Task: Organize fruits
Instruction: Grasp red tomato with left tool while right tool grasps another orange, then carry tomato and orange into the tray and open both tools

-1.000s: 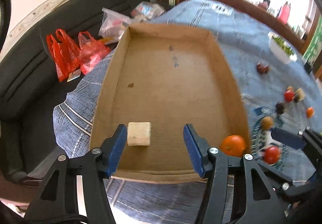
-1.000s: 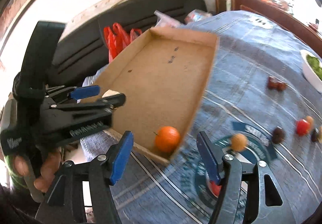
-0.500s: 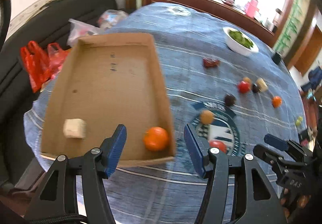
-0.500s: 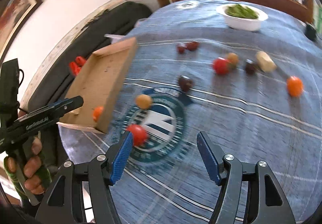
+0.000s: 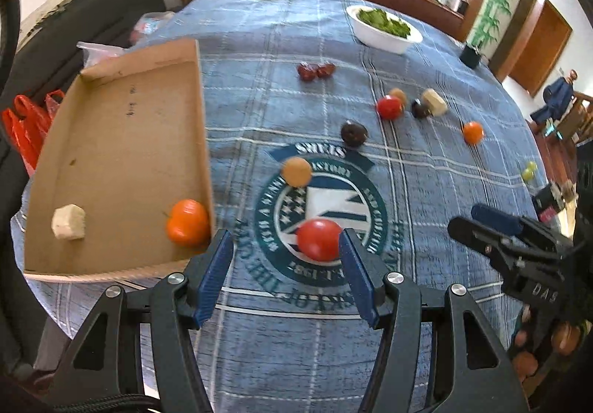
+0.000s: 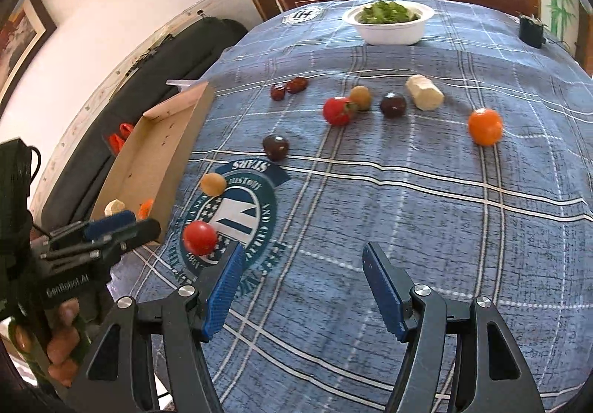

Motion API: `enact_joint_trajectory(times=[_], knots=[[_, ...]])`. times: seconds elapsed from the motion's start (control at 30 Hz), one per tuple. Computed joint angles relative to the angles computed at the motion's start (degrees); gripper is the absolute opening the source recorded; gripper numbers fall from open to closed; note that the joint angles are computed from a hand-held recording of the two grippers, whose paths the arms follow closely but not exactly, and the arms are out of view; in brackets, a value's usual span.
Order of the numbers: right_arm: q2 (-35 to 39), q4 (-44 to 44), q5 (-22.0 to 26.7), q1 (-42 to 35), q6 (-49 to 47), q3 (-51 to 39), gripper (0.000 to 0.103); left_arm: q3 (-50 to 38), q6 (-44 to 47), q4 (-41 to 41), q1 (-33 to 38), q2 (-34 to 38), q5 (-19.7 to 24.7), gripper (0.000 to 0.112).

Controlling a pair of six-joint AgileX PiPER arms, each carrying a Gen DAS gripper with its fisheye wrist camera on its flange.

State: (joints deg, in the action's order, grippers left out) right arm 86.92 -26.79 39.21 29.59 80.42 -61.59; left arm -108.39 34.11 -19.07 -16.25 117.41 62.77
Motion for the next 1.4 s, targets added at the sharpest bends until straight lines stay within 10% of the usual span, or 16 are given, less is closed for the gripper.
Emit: enact_joint_trajectory(times=[0.57,0.83,1.0,1.4], knots=[[-4.80,-6.28,4.12,-9.38,7.86,8.29,0.068,-1.92,-3.55,4.16,-4.23,5.67,2.34,0.058],[1.02,-3.99,0.89,-21.66,-1.41,5.44,0.067,3.90,-2.51,4.97,-5.93,3.48,-5.75,0.060],[5.74,-10.21,6.46,-19.39,-0.11,1.38,0.035,5.99,-0.94,3.69,-6.42,2.66,-9.64,0.033],[-0.32,-7.65,0.25,-8.47,3.12,1.33,0.034,8.34,0.64,1.73,-4.55,-1.89,-10.20,0.033]])
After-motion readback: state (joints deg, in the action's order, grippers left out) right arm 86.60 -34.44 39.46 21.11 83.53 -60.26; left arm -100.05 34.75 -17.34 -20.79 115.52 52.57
